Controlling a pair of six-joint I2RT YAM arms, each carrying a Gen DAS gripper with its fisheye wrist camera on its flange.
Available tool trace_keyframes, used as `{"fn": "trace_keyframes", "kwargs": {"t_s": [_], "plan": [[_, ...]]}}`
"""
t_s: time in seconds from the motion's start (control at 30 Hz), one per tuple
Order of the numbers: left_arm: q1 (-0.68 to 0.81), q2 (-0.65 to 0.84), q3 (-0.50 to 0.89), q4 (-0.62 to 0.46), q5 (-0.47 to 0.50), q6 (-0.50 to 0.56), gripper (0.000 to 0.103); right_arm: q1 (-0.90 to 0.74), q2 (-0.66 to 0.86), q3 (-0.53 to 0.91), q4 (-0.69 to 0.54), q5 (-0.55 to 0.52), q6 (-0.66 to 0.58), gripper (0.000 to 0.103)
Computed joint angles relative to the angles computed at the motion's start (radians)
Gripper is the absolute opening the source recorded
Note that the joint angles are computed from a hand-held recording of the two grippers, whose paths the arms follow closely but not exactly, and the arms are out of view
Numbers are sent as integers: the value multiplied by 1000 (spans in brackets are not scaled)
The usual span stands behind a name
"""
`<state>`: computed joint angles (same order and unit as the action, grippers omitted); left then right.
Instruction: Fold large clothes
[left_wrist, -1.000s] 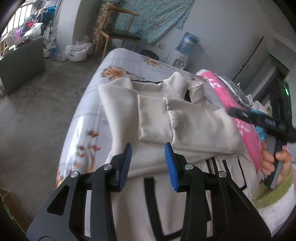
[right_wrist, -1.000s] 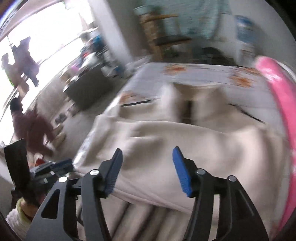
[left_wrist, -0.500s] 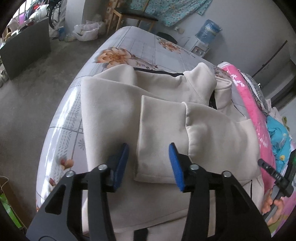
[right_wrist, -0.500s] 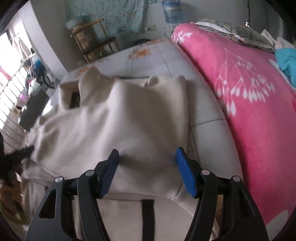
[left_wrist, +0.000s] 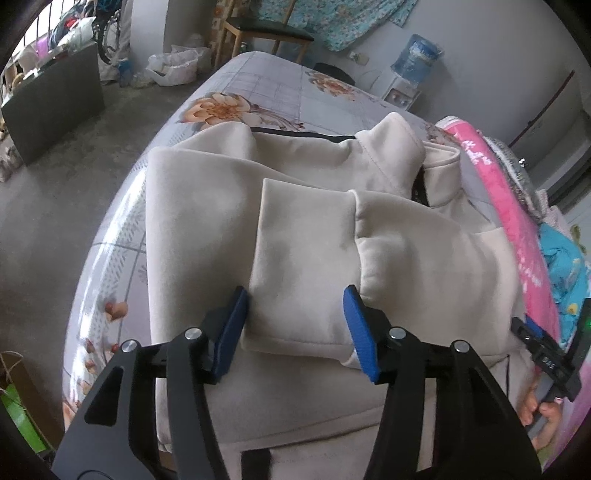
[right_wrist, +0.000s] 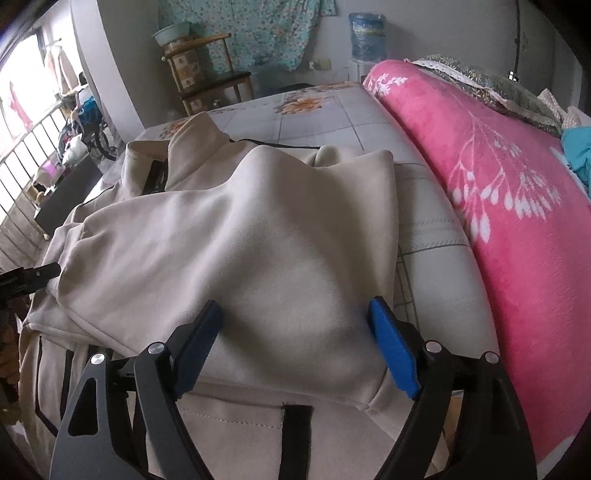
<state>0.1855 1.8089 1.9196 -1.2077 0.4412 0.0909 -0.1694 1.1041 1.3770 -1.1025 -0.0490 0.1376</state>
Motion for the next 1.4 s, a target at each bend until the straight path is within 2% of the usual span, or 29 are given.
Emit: {"fn": "trace_keyframes", "kwargs": {"t_s": [0.1, 0.2, 0.4, 0.5, 0.53, 0.63, 0.7, 0.77, 0.93, 1.13, 1.27, 1.4], "plan": [[38, -10, -25, 14, 98, -4, 50, -10, -1, -7, 10, -15, -6, 81], [58, 10, -7, -1, 141, -16, 50, -16, 0, -8, 12, -25, -6, 81], [27, -6, -42, 67, 43, -72, 38, -61, -10, -16, 21, -89, 4, 81], [-11, -43, -98, 129, -45, -59, 21, -86, -14, -18, 26, -119, 13, 81], [-17, -48, -106, 135, -56, -51, 12, -95, -14, -20, 27, -128, 16, 81], [-12, -74, -118, 140, -35, -1, 6, -109, -18, -23, 28, -139, 15, 81], [-18, -114, -133, 148, -39, 39, 6, -117, -20, -21, 26, -142, 13, 81], [-4, -161, -121, 135, 4, 68, 6, -131, -28, -21, 25, -145, 13, 81], [70, -223, -51, 95, 97, 50, 5, -218, -45, -17, 4, -194, -7, 81], [82, -183, -133, 68, -23, 83, 5, -329, -27, 21, -41, -247, -42, 81], [94, -202, -236, 127, -32, 104, 6, -358, -17, 58, -66, -245, -66, 81], [99, -213, -274, 149, -27, 125, 9, -348, -12, 116, -94, -196, -94, 81]]}}
